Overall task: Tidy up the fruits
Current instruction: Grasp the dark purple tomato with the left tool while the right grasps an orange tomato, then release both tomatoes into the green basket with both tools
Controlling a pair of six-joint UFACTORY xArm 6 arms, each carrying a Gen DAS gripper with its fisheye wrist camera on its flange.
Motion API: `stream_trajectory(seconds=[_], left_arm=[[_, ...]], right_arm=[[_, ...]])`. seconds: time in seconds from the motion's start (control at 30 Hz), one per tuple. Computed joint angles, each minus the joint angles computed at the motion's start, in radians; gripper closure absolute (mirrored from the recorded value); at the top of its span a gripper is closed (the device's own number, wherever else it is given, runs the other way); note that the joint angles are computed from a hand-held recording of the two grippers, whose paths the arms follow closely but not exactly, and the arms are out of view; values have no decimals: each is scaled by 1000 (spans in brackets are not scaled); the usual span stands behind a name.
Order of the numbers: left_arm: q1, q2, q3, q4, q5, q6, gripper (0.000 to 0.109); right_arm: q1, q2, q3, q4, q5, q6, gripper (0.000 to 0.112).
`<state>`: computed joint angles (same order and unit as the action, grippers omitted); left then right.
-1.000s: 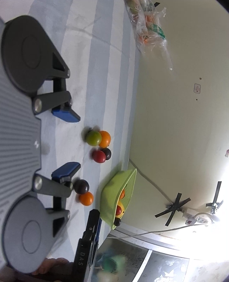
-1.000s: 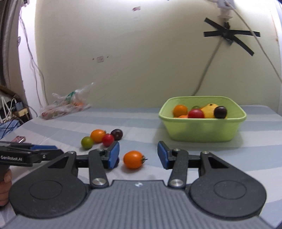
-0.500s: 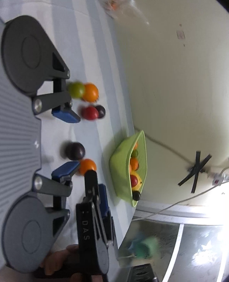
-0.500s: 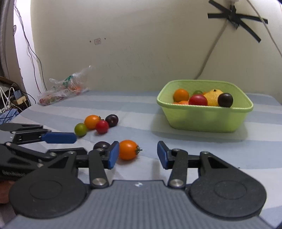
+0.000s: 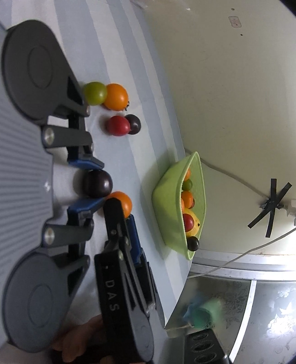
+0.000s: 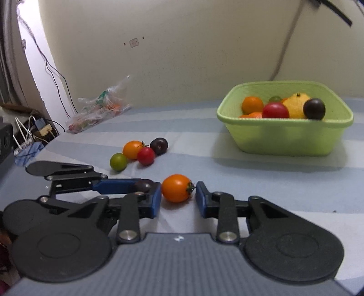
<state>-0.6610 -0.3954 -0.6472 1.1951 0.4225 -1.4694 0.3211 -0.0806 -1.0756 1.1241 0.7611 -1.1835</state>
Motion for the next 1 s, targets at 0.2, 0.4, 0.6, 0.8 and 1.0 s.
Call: stream_trajectory(seconds=[0.2, 0.4, 0.6, 0.8, 1.0], left_arm=[[79, 48, -94, 41, -103, -40, 81], [173, 238, -309, -30, -233, -9, 81], [191, 414, -446, -289, -281, 180, 80], [191, 497, -504, -375, -274, 243, 73], [201, 472, -497, -270, -276, 128, 64]], right_arm=[[-7, -15, -2, 211, -93, -160, 77], [-20, 89, -137, 411, -262, -293, 77], [-37, 209, -246, 521, -405, -304, 77], [-37, 263, -284, 418, -393, -210, 75], [-57, 237, -265, 501, -381, -281, 63]])
